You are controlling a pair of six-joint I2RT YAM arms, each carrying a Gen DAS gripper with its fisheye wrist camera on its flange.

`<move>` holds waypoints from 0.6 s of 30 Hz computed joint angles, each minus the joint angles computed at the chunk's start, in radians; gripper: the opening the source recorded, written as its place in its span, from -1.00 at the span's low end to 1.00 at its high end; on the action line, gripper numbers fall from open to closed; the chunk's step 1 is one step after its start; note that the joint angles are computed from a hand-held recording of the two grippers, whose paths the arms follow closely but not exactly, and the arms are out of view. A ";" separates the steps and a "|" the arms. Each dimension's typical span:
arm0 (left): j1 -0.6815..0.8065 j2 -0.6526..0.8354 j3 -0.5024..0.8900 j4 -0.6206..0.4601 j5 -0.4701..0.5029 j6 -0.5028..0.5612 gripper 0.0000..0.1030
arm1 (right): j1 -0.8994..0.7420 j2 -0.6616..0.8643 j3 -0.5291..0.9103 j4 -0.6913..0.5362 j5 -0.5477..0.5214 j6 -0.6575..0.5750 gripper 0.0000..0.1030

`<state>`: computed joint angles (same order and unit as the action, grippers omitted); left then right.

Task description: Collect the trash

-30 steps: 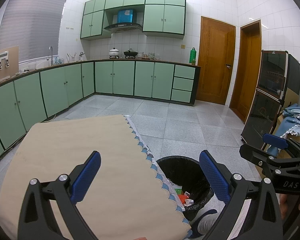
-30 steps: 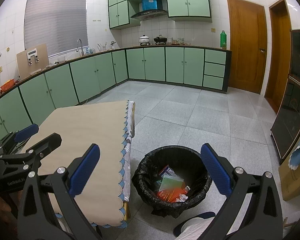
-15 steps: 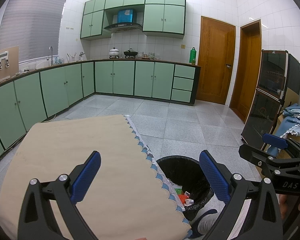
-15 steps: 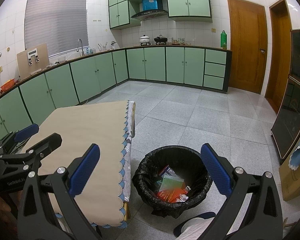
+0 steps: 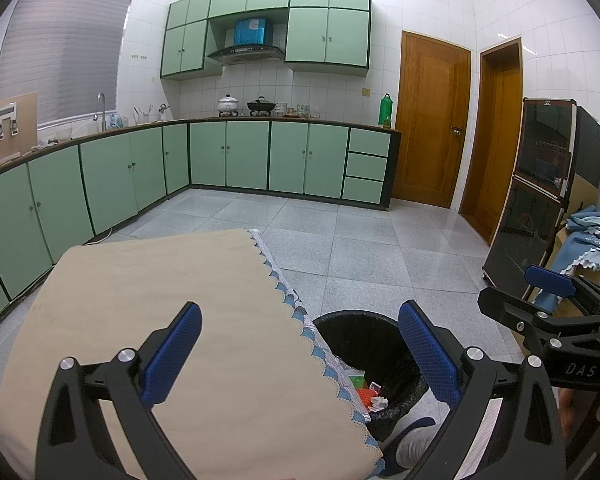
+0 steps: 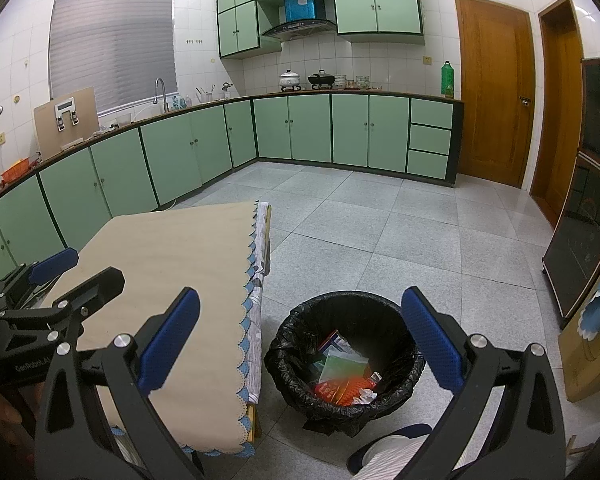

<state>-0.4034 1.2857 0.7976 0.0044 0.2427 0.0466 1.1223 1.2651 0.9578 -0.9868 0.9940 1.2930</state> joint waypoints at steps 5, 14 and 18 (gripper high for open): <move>0.002 0.000 0.001 -0.002 0.002 0.001 0.88 | 0.002 -0.001 -0.002 -0.002 0.000 0.003 0.90; 0.010 0.000 0.002 -0.006 0.008 0.004 0.88 | -0.007 -0.006 0.000 0.004 -0.003 -0.012 0.90; 0.015 -0.001 0.002 -0.006 0.012 0.006 0.88 | -0.007 -0.006 0.001 0.005 -0.002 -0.014 0.90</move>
<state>-0.3885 1.2851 0.7992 -0.0021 0.2544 0.0524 1.1148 1.2591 0.9584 -0.9814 0.9917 1.2795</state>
